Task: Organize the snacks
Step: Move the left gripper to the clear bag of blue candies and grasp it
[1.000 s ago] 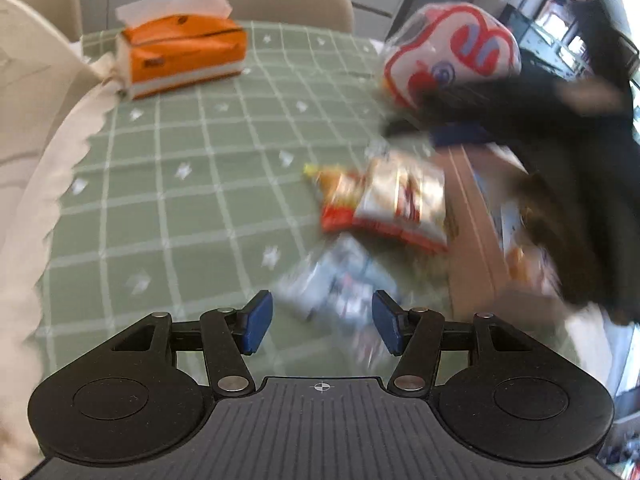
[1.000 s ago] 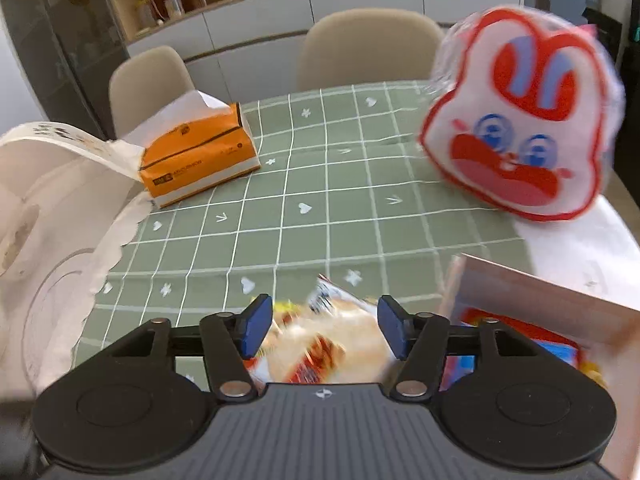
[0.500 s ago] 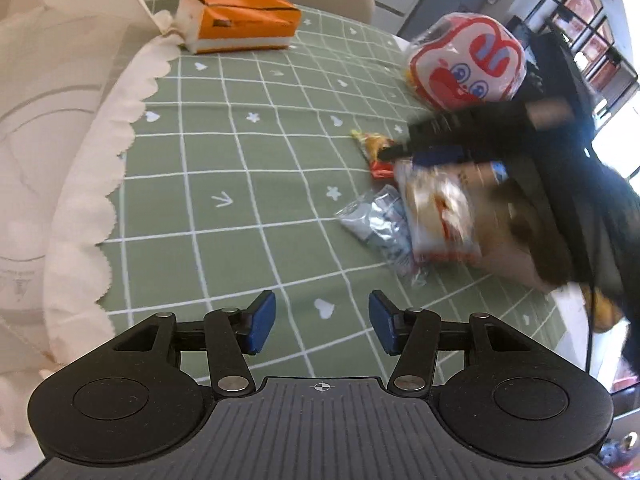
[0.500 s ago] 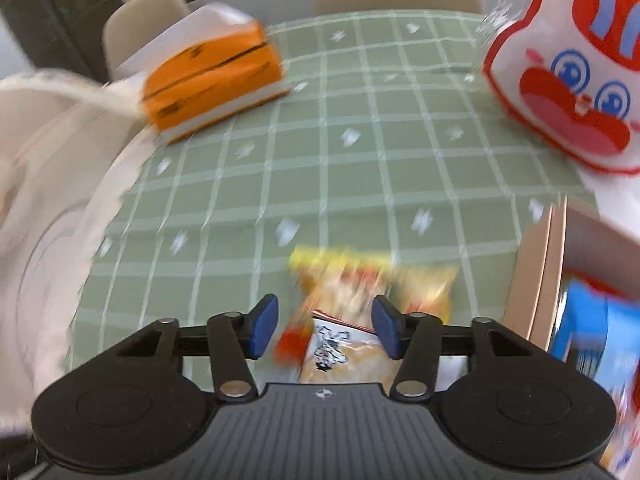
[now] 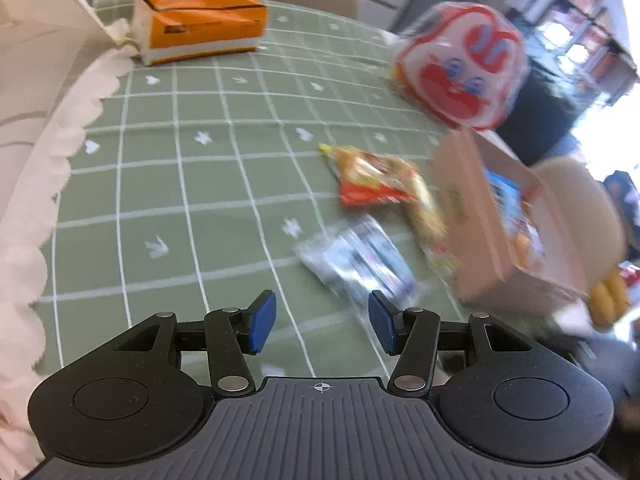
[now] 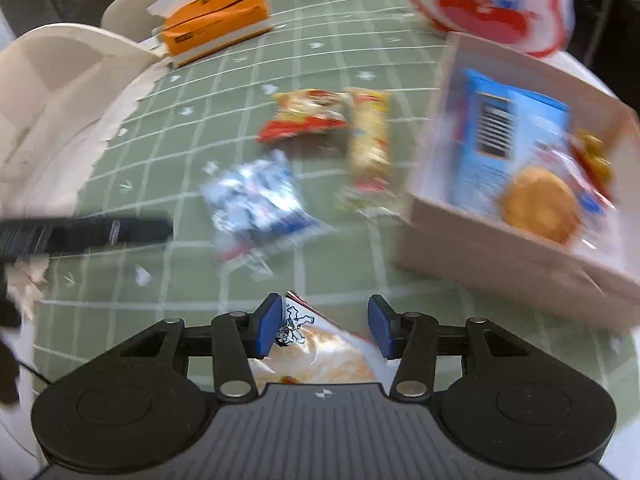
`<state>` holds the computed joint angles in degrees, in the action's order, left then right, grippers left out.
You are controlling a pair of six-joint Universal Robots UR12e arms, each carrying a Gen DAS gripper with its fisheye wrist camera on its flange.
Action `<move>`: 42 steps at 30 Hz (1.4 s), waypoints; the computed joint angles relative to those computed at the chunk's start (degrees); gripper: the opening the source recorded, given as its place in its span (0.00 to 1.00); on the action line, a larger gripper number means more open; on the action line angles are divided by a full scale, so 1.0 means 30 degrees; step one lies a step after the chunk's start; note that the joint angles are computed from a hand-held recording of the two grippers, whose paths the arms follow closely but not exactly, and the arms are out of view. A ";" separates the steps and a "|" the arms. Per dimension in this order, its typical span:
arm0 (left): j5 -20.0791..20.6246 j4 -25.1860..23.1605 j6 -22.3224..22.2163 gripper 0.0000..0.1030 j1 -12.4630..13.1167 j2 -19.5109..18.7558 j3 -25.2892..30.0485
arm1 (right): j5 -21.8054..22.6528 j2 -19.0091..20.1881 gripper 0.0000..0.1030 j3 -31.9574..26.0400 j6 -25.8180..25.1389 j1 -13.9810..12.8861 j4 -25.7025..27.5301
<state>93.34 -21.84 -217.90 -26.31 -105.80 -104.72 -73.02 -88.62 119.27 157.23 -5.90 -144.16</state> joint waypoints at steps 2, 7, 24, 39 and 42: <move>0.0569 -0.0319 -0.0449 0.55 -0.0044 -0.0433 0.0592 | 0.0123 -0.0565 0.46 0.0668 0.0408 -0.0496 -0.0729; 0.1229 -0.1266 -0.0013 0.55 -0.0215 -0.1865 0.2438 | -0.0042 -0.1627 0.51 0.2073 0.1126 -0.1465 -0.2410; 0.2062 -0.0342 0.9829 0.58 -0.1714 -0.1099 0.0906 | 0.1301 -0.3863 0.59 0.4962 -0.0780 -0.2513 -0.5775; 0.0947 -0.2442 0.0920 0.54 -0.1083 0.1409 -0.1077 | -0.2750 -0.3794 0.60 0.5968 -0.1538 -0.0699 -0.8110; 0.0855 -0.2281 0.1023 0.54 -0.1163 0.1207 -0.0966 | -0.2218 -0.4092 0.61 0.6031 0.0498 -0.1866 -0.7423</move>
<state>95.91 -28.68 -214.83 -29.80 -102.18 -107.62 -79.67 -100.90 137.36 158.72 -11.50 -166.43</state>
